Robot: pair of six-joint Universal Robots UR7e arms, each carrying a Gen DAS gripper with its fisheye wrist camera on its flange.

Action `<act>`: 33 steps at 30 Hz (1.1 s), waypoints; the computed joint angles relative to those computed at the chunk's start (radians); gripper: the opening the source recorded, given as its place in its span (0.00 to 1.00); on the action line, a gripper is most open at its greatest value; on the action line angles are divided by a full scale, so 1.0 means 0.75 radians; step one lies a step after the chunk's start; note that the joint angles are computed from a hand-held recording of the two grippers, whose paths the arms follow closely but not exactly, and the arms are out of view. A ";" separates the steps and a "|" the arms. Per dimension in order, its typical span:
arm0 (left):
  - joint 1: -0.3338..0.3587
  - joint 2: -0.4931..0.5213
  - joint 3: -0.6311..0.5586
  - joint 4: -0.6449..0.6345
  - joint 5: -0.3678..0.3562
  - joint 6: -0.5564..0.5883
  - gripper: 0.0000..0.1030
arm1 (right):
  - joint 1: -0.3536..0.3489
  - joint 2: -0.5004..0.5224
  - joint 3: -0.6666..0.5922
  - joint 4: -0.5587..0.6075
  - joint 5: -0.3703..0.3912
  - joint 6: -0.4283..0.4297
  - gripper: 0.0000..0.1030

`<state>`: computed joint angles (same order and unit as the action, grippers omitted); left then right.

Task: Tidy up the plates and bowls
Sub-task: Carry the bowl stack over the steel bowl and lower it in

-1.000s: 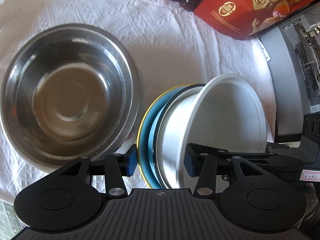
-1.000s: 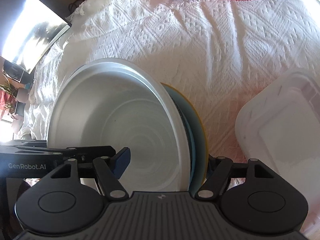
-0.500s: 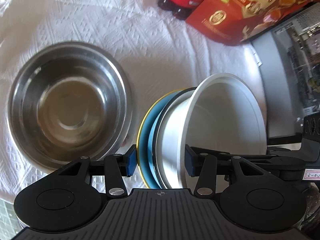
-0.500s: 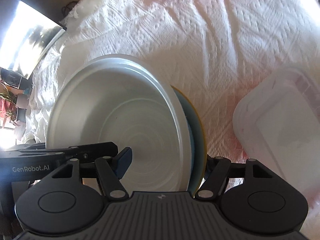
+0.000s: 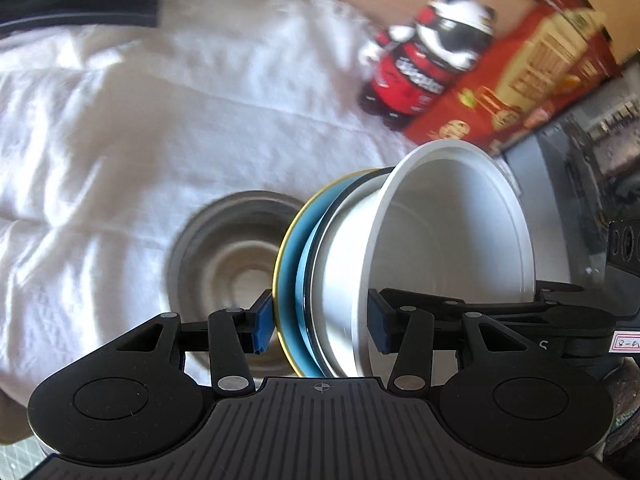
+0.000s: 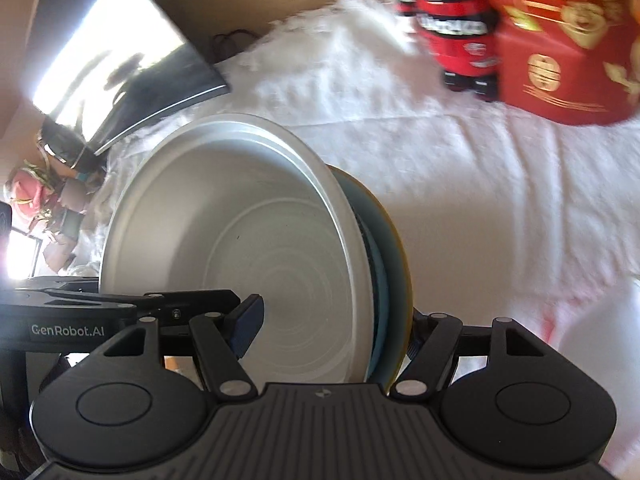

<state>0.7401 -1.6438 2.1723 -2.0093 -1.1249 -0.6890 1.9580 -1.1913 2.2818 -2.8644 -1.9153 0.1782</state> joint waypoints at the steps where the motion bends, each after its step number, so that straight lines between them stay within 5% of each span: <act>1: 0.026 -0.005 0.002 0.000 0.001 0.005 0.49 | 0.002 0.036 -0.018 -0.006 0.006 0.005 0.68; 12: 0.244 0.018 0.044 -0.045 -0.023 0.097 0.48 | -0.028 0.313 -0.157 0.090 -0.006 0.122 0.64; 25: 0.317 -0.019 0.036 -0.106 -0.086 0.136 0.25 | -0.037 0.300 -0.172 0.113 -0.012 0.196 0.65; 33: 0.265 -0.080 0.003 -0.205 -0.088 0.223 0.21 | 0.080 0.266 -0.196 0.038 -0.193 0.097 0.68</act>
<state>0.9387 -1.7040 2.1746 -2.1632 -1.1911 -0.5220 2.0182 -0.9917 2.1345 -2.8360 -2.0602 0.2511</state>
